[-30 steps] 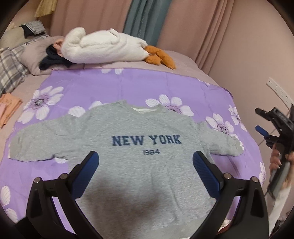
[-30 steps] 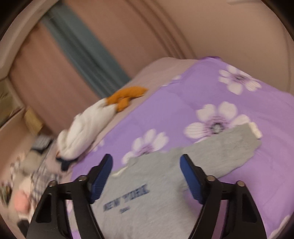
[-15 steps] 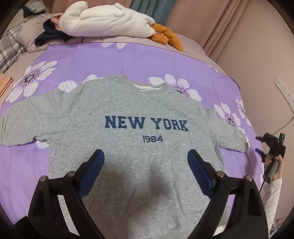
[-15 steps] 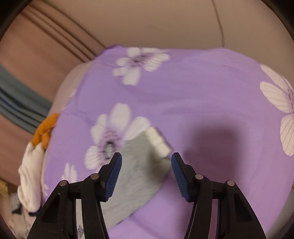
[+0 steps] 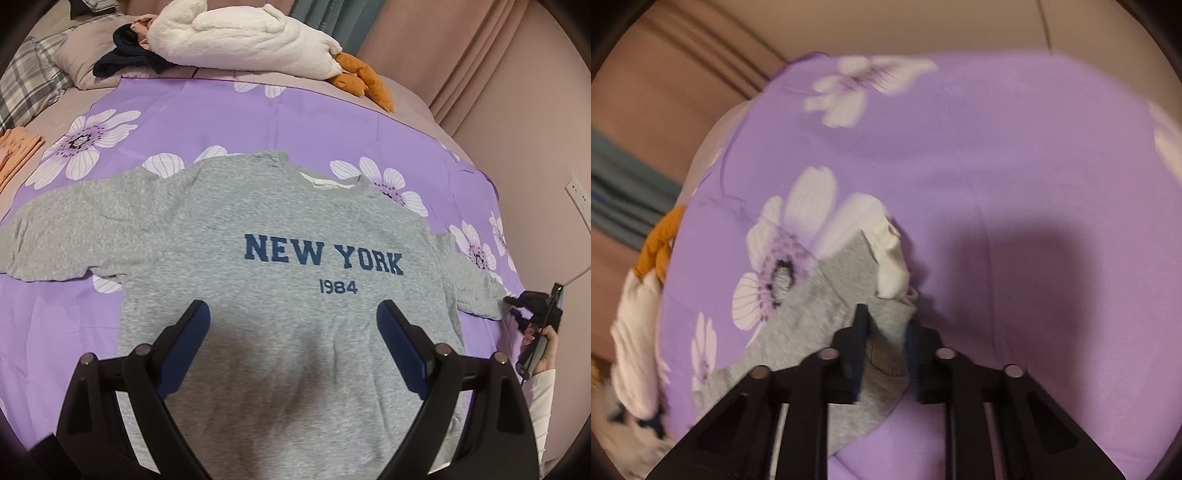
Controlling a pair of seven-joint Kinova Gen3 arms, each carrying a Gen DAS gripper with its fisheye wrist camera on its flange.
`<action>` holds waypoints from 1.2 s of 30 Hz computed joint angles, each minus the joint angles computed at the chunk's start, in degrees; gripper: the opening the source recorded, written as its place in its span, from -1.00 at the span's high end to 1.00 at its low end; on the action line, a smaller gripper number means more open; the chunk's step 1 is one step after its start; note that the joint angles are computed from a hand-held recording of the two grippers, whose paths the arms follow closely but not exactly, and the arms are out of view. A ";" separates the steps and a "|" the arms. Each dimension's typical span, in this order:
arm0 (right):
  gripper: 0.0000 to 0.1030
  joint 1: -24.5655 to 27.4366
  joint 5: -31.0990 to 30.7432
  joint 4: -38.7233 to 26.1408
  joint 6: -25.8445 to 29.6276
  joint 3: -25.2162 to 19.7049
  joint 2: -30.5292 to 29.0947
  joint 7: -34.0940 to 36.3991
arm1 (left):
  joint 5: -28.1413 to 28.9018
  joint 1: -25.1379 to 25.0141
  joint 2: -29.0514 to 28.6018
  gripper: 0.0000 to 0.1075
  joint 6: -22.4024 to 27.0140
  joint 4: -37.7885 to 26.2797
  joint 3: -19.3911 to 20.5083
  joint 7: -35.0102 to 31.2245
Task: Fold small clothes
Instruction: 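Lift the sleeve across the chest and open the right tool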
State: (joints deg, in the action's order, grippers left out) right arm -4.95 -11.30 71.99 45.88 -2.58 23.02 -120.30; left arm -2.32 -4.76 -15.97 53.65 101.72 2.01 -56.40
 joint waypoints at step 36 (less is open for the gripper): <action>0.45 -29.48 0.72 -17.85 15.02 -8.83 7.81 24.50 | -1.62 -4.57 -2.77 -0.70 1.01 0.48 -2.90 -2.44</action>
